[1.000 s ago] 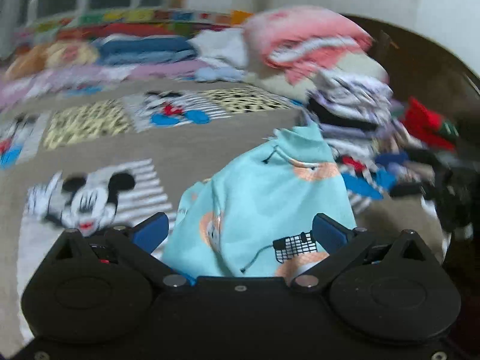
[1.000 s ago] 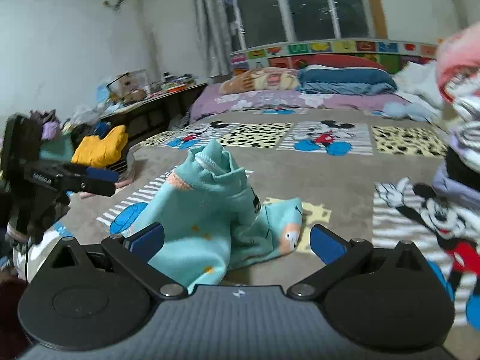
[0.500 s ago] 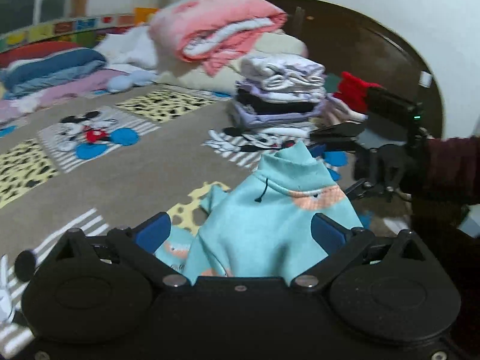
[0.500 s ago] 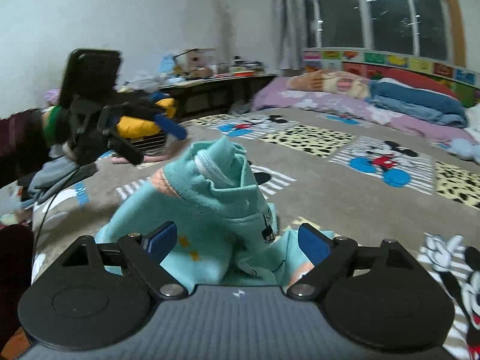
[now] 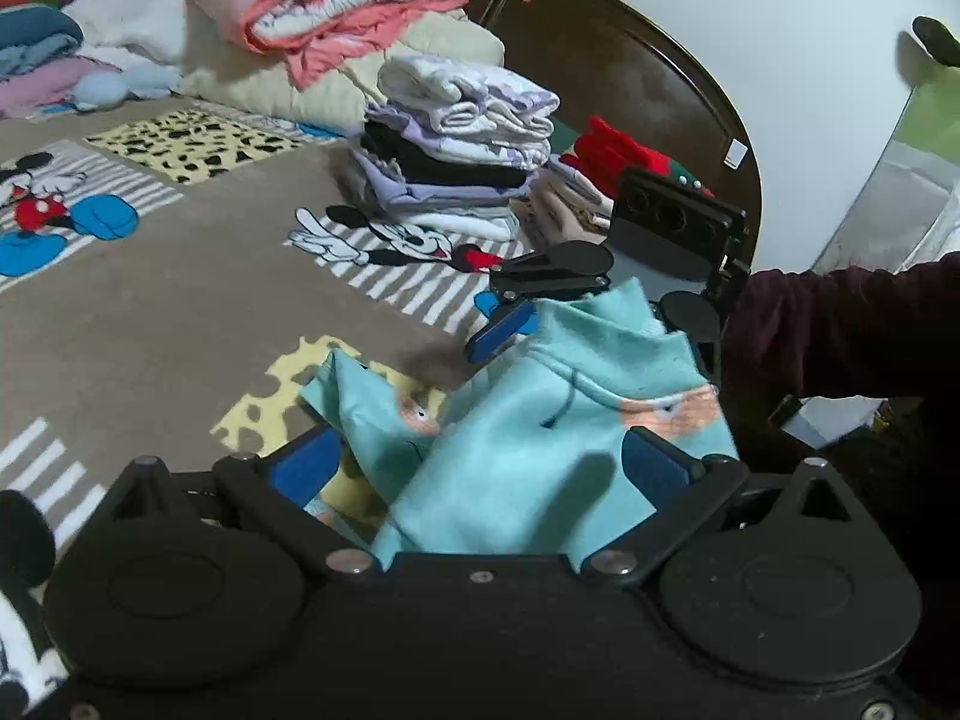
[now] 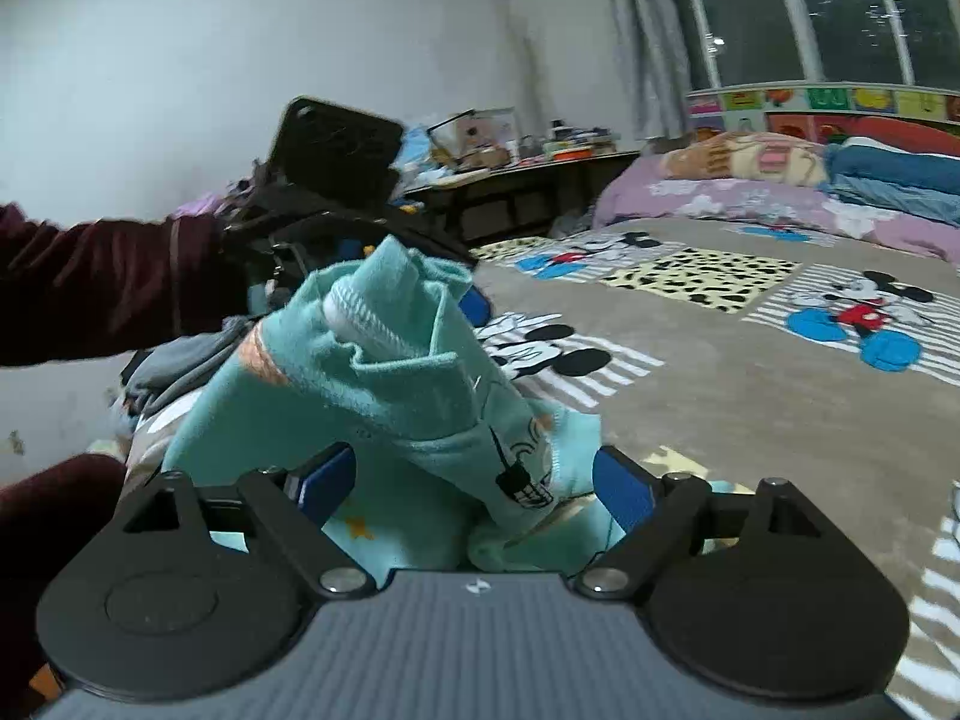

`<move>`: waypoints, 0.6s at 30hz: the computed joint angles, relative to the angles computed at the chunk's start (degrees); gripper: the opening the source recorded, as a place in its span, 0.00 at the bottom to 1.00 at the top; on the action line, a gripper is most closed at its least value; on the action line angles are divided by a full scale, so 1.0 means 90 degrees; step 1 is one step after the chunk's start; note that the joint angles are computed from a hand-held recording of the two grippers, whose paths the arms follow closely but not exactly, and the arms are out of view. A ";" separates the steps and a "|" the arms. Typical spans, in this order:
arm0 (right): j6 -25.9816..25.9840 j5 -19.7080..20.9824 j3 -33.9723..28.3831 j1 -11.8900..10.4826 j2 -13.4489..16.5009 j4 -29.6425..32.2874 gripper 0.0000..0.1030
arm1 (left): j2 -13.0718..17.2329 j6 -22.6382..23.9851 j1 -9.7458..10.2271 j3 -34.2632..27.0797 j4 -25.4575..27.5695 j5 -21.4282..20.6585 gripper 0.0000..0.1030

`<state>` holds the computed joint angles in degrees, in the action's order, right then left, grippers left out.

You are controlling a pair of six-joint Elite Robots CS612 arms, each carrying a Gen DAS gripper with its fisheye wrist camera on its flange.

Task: Fold clothes
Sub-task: 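Reach both grippers into the sweatshirt and close on its shoulder edges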

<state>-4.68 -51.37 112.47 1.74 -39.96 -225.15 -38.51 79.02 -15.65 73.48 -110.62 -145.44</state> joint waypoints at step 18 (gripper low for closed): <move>-0.0664 0.0661 0.0013 -0.0006 -0.0165 0.0673 0.25 | -0.0450 0.0769 -0.0123 0.0612 -0.0224 0.1003 0.31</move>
<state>-10.65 -45.43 112.58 1.68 -41.44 -219.10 -42.56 85.95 -16.75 78.99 -112.64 -136.42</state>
